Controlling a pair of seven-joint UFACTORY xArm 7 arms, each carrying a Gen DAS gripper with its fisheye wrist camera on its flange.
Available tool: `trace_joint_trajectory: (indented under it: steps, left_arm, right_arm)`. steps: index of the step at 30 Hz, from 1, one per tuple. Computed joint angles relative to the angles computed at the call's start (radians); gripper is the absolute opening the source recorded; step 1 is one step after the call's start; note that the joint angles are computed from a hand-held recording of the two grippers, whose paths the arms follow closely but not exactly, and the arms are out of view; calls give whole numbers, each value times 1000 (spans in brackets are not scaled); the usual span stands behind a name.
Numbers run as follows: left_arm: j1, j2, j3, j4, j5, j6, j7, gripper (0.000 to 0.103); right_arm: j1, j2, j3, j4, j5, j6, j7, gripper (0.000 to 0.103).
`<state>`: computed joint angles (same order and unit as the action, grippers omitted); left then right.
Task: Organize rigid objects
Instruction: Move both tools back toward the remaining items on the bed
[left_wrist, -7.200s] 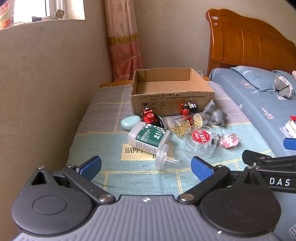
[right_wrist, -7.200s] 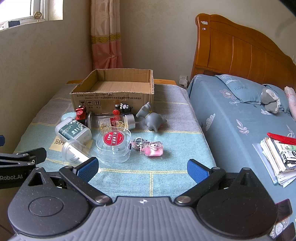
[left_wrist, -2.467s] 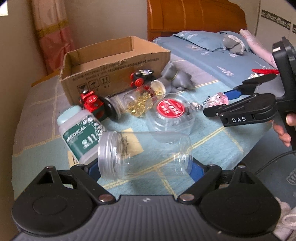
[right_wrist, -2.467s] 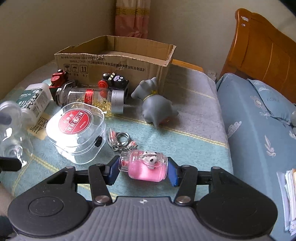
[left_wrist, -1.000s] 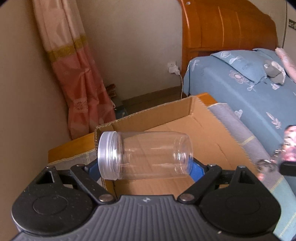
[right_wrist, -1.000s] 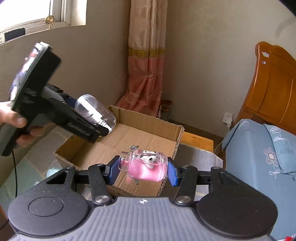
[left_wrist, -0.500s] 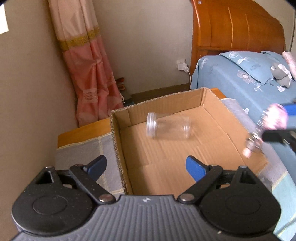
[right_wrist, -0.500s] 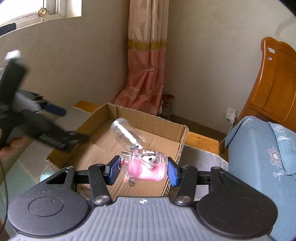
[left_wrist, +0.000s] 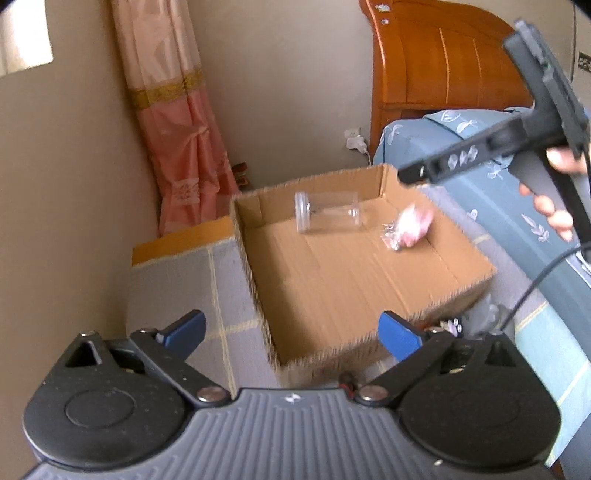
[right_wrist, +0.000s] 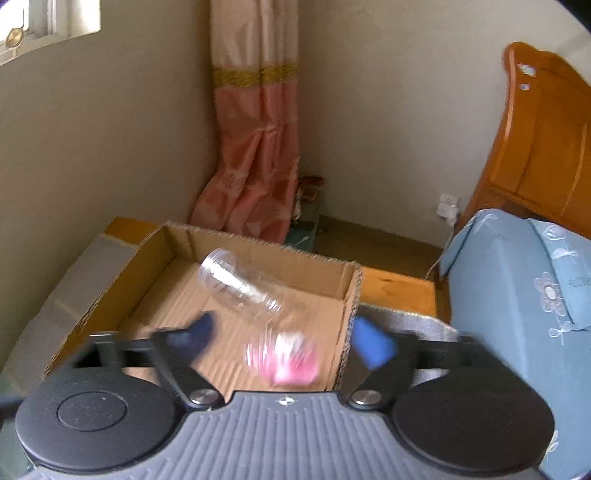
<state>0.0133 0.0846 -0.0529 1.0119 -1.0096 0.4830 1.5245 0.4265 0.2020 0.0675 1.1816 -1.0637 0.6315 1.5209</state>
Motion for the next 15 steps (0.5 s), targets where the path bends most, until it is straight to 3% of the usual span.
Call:
trace_joint_trajectory:
  steps: [3, 10, 15]
  left_arm:
    - [8, -17, 8, -33, -6, 11, 9, 101]
    - [11, -62, 31, -99, -37, 22, 37, 101]
    - [-10, -105, 40, -173, -148, -53, 150, 101]
  right_arm:
    - [6, -34, 12, -35, 4, -16, 14, 103]
    - [46, -92, 73, -83, 0, 87, 33, 103]
    - [67, -129, 113, -146, -38, 117, 111, 103]
